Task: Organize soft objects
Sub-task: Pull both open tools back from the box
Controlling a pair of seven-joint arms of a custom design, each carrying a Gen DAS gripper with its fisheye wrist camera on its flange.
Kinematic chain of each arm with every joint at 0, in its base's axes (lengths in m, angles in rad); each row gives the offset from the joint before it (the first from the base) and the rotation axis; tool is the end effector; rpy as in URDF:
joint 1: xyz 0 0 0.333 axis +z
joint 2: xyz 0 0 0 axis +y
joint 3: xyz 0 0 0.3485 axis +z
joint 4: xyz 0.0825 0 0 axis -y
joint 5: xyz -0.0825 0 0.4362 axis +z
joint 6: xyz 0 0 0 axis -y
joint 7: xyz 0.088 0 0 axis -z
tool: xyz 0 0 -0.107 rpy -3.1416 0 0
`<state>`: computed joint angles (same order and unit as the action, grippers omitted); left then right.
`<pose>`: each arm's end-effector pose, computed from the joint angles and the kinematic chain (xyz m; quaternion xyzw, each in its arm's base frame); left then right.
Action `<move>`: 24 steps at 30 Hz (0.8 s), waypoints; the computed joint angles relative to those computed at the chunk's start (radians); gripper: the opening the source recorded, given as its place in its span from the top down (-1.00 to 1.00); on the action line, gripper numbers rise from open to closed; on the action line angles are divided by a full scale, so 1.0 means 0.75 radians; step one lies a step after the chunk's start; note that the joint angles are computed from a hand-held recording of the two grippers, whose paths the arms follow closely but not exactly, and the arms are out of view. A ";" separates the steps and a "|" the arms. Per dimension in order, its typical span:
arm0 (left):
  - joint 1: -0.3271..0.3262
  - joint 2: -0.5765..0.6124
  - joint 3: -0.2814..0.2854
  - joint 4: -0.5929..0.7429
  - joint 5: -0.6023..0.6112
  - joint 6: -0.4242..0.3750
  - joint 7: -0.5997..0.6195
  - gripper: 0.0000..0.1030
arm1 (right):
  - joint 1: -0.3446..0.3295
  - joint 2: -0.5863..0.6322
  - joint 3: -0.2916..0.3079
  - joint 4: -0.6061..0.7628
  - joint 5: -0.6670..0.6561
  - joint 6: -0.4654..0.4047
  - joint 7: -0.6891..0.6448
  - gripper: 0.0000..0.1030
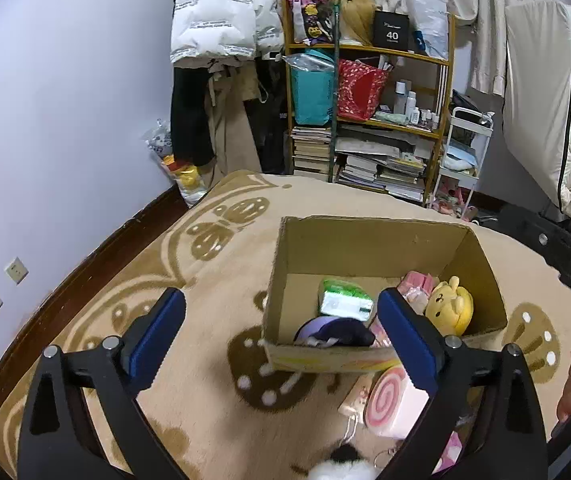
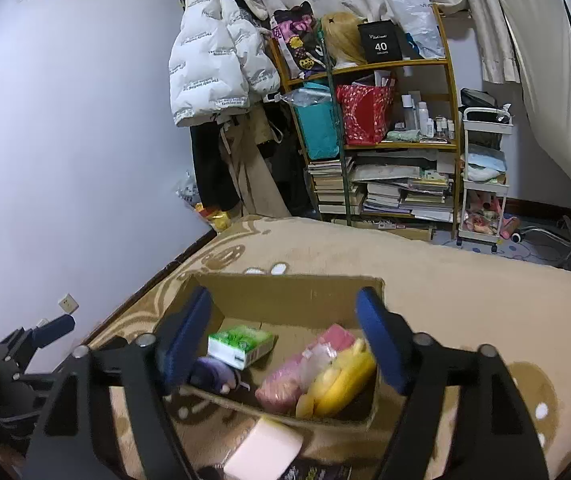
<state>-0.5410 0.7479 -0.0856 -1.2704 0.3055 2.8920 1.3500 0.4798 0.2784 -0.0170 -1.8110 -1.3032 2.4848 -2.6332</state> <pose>0.7036 -0.5010 0.4168 -0.4149 0.8029 -0.3675 0.2195 0.6381 0.3241 0.4332 -0.3810 0.7873 -0.3336 0.3518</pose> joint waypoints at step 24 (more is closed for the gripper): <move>0.081 -0.356 -0.060 -0.483 0.054 -0.024 -0.006 -0.93 | 0.083 -0.146 0.141 -0.165 0.175 -0.199 0.003 -1.00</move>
